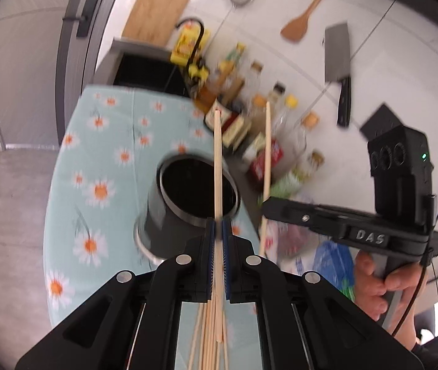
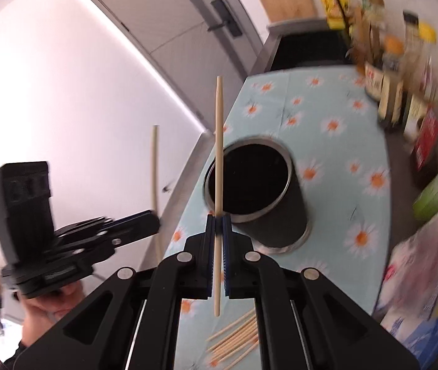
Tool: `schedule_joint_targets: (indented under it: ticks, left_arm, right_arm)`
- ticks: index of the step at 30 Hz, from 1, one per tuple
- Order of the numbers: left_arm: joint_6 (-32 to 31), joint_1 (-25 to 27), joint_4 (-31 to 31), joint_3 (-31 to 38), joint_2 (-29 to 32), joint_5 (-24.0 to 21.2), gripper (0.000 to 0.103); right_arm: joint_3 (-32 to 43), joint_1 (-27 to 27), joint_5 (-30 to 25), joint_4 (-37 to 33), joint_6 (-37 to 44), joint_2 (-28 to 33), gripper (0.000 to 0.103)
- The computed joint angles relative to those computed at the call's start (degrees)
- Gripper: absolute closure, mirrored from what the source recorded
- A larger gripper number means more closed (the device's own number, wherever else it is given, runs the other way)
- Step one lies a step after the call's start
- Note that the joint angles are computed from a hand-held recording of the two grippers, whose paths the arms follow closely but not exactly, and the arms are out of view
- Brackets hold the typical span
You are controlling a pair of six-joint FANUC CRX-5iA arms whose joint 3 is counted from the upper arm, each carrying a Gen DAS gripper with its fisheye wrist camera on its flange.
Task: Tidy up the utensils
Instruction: 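Lift both held chopsticks up over the black utensil holder, then open both tools to drop the chopsticks into the black holder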
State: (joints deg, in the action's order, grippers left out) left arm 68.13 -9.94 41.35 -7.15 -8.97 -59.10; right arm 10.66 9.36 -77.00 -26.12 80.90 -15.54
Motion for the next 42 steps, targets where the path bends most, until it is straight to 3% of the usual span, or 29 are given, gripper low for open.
schedule_joint_targets:
  ticks: [7, 13, 15, 17, 20, 23, 25, 26, 27, 32, 37, 40, 42]
  left_arm:
    - [-5.2, -1.5, 5.2, 0.5, 2.1, 10.6, 0.099]
    - [-7.7, -3.6, 5.3, 2.2, 3.2, 18.4, 0.099]
    - [-8.9, -4.4, 6.1, 1.6, 3.1, 21.4, 0.099]
    - [-13.8, -5.5, 11.0, -1.0, 2.5, 25.4, 0.099]
    - [-17.3, -7.2, 12.8, -3.5, 2.1, 30.9, 0.099]
    - [-12.6, -6.4, 9.5, -2.6, 3.1, 29.5, 0.097]
    - [-10.4, -5.8, 9.0, -2.8, 3.7, 28.4, 0.085]
    - [-9.6, -5.6, 8.3, -3.0, 3.8, 28.3, 0.082]
    - [-9.9, -5.5, 8.9, -3.4, 3.8, 28.1, 0.081]
    - [-10.8, -5.0, 10.0, -4.3, 3.2, 27.4, 0.081]
    - [-8.9, -5.0, 6.6, -3.1, 2.8, 25.8, 0.081]
    - [-4.3, -5.2, 0.8, -2.2, 1.6, 26.5, 0.081]
    - [-3.6, -5.0, 0.9, -2.4, 0.7, 25.6, 0.081]
  right_arm:
    - [5.1, -1.1, 4.1, -1.3, 2.3, 4.1, 0.097]
    - [6.4, 1.4, 9.9, 4.0, 3.5, 4.7, 0.097]
    - [4.3, 4.5, 14.0, 10.4, 1.9, 3.9, 0.097]
    - [3.1, 5.9, 16.2, 12.8, 0.9, 3.3, 0.097]
    - [0.6, 6.5, 18.5, 13.7, 1.2, 2.7, 0.097]
    - [-2.3, 7.7, 20.5, 16.1, 0.8, 1.8, 0.097]
    - [-4.7, 7.9, 22.5, 17.0, -0.1, 0.6, 0.082]
    - [-5.4, 7.5, 23.4, 15.9, 0.3, 0.0, 0.065]
    - [-6.0, 6.9, 24.4, 15.0, 0.4, -0.6, 0.062]
    - [-6.0, 5.9, 23.7, 14.3, 0.3, -0.7, 0.062]
    - [-6.4, 6.1, 23.2, 14.6, -0.4, -1.6, 0.062]
    - [-8.1, 8.3, 23.7, 18.7, -3.3, -3.2, 0.062]
    - [-9.2, 9.4, 23.8, 20.5, -4.9, -4.7, 0.062]
